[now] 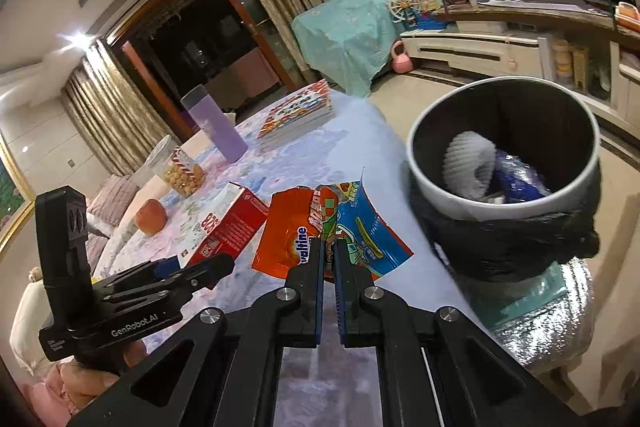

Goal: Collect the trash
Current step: 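Carry the red-white box and orange snack bag over the trash bin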

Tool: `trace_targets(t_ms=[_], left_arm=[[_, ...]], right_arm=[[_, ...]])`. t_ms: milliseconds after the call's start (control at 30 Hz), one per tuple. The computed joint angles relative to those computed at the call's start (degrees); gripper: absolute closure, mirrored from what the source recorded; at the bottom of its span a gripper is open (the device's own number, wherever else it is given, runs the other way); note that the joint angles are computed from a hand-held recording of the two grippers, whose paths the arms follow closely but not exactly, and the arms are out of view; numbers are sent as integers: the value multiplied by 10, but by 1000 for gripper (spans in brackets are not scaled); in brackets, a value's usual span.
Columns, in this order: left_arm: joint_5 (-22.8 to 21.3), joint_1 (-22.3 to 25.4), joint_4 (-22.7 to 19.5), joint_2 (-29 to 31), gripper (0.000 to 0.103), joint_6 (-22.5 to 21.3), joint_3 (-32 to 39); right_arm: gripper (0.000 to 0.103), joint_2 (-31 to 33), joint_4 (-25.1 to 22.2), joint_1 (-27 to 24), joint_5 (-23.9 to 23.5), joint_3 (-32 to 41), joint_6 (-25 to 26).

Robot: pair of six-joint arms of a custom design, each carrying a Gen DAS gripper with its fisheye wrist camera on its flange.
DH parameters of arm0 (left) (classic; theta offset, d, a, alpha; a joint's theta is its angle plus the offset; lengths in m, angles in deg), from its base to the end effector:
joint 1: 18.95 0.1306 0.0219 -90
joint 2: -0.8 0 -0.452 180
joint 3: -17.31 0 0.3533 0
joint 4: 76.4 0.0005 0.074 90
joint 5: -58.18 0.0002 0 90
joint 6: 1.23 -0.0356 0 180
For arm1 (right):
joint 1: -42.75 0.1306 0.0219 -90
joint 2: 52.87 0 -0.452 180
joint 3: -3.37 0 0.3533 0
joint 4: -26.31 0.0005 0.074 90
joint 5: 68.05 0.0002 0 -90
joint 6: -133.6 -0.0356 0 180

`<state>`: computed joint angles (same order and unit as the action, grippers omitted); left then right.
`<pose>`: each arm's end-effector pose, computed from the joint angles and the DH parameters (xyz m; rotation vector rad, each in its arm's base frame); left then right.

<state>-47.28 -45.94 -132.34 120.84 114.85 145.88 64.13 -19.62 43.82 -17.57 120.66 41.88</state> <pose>0.6017 -0.2964 0.4944 -0.1061 2.3608 -0.1243 0.6507 0.0343 0.4624 -0.3182 2.2619 0.8341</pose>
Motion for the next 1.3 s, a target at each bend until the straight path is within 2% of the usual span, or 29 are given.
trace_targets(t_ms=[467, 867, 1200, 1300], left_arm=[[12, -17, -25, 41, 50, -22, 77], [16, -28, -69, 90, 50, -40, 169], [21, -34, -143, 164, 50, -58, 319], [21, -35, -188, 204, 50, -63, 406]], right_arm=[[98, -6, 19, -33, 1, -9, -15], [98, 4, 18, -54, 4, 10, -18], [98, 17, 14, -64, 9, 36, -24], [98, 23, 11, -67, 9, 47, -26]])
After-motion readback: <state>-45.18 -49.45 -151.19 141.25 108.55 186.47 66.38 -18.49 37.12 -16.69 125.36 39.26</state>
